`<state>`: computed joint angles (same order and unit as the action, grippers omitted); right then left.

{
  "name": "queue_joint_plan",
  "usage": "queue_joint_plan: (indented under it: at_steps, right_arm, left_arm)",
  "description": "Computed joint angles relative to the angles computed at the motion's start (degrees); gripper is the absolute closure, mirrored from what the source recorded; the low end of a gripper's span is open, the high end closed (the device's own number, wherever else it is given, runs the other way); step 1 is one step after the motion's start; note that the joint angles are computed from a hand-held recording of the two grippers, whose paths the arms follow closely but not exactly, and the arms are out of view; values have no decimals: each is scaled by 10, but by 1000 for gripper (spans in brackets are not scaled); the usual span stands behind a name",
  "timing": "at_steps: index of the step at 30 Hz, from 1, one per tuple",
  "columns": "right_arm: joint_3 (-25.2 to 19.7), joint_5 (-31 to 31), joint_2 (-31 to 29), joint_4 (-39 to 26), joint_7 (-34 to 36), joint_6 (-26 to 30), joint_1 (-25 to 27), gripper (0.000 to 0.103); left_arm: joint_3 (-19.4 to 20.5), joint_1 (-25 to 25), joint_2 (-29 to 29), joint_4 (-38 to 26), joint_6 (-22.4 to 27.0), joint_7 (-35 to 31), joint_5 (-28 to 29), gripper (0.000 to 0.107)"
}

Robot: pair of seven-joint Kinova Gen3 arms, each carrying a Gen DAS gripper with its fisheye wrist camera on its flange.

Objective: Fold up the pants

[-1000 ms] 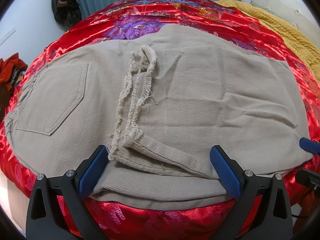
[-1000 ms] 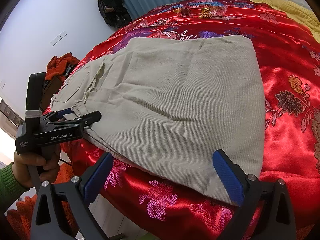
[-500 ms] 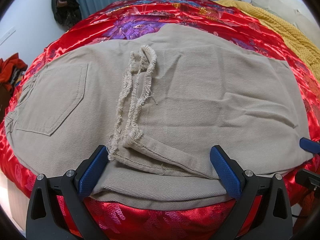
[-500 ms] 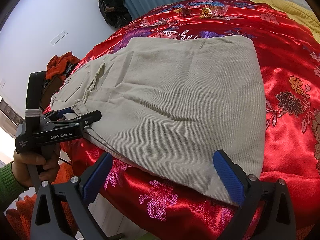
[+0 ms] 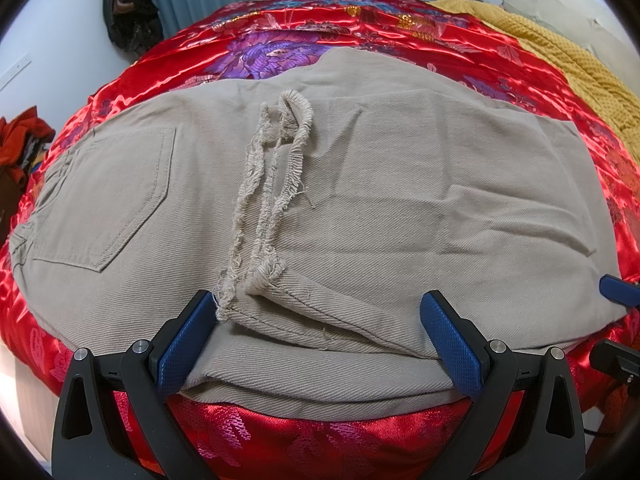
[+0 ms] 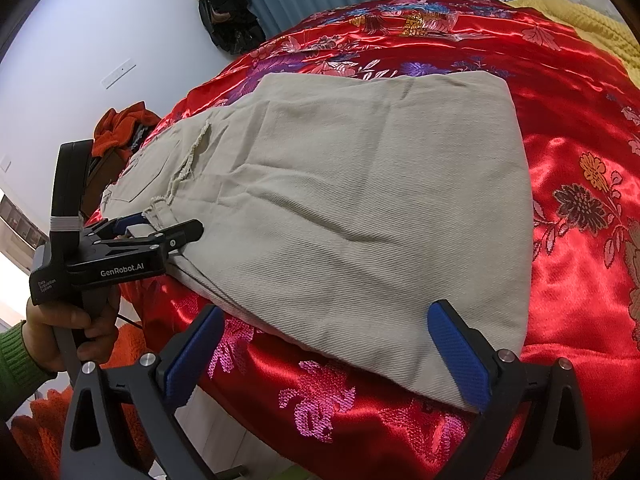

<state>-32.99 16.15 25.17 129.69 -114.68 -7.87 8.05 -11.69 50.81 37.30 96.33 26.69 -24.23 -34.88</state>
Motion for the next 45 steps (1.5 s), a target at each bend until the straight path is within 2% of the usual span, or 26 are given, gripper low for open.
queue_joint_plan:
  at_steps: [11,19,25,31,35,40,43,45]
  right_arm:
    - [32,-3,-7,3,6,-5,-34,1]
    - [16,6,-4,8,5,-15,-12,1]
    - [82,-4,-19,12,19,-18,-83,0]
    - [28,23,-9,13,-2,-22,-19,0]
    - [35,29,-13,12,-9,-23,-26,0]
    - [30,33,-29,22,-27,-37,-16,1]
    - [47,38,-55,54,-49,-93,-13,1]
    - [78,26,-77,77,-55,-131,-28,1]
  left_arm:
    - [3,-2,0,-2,3,0,-1,6]
    - [5,-4,0,-3,5,-2,0,6]
    - [12,-9,1,-7,12,-9,5,6]
    - [11,-8,1,-9,14,-7,3,5]
    - [-20,17,-1,9,-14,24,-18,5]
    - [1,8,-36,9,23,18,-13,6]
    - [8,-7,-89,55,-13,40,-17,6]
    - [5,-21,-126,91,-39,58,-19,6]
